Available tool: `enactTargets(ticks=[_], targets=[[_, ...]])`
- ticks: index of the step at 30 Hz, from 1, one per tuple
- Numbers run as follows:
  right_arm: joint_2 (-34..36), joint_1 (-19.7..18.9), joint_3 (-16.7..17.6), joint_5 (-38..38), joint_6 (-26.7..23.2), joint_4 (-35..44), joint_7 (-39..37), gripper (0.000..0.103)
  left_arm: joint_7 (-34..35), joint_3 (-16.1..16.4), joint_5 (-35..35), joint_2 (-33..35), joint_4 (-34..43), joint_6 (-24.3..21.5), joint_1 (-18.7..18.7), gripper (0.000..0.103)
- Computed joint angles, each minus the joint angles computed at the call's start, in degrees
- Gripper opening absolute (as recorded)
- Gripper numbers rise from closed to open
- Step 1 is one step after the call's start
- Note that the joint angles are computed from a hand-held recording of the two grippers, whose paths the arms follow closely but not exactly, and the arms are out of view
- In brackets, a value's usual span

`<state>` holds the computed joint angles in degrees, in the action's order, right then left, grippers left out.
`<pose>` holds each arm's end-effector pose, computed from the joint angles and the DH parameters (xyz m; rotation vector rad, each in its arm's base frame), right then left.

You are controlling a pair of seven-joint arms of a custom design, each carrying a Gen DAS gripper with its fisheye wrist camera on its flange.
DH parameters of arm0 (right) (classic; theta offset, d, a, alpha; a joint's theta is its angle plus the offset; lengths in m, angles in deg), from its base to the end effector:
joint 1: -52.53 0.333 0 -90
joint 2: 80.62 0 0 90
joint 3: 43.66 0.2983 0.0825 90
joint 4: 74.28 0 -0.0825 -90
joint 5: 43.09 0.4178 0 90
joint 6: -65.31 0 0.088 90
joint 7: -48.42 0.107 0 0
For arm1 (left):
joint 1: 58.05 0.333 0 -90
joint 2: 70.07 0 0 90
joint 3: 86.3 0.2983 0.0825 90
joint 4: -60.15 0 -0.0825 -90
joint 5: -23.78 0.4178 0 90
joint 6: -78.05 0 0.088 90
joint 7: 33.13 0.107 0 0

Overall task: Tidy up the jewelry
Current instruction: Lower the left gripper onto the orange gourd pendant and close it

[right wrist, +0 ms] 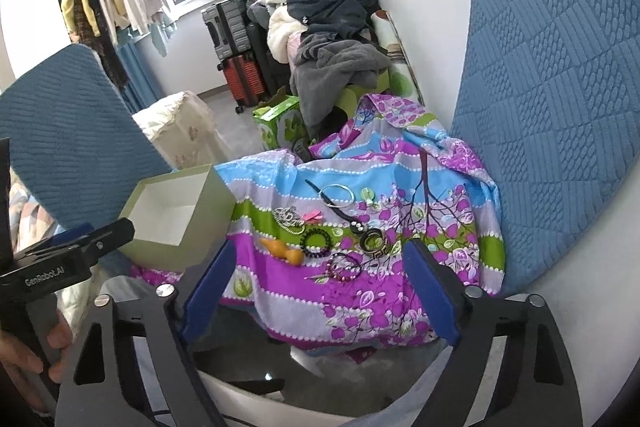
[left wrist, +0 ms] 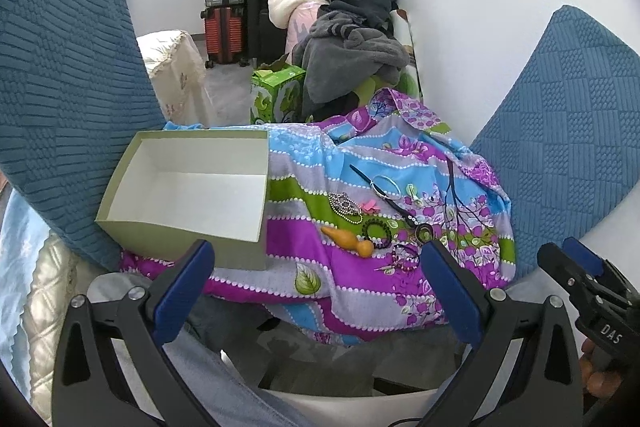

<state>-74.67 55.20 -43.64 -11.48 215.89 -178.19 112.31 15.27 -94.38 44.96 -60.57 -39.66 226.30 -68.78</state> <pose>0.6691 0.0188 0.5297 -1.7729 1.5758 -0.4276 0.6502 -0.2224 0.5254 -1.9769 1.6814 -0.7905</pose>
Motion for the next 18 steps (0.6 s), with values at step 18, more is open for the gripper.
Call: enactTargets(ticks=[18], targets=[[9.74, -2.00, 1.41, -4.71, 1.22, 5.29, 2.52, 0.052, 6.84, 0.43, -5.92, 11.77, 10.80, -3.10, -1.02, 0.102]])
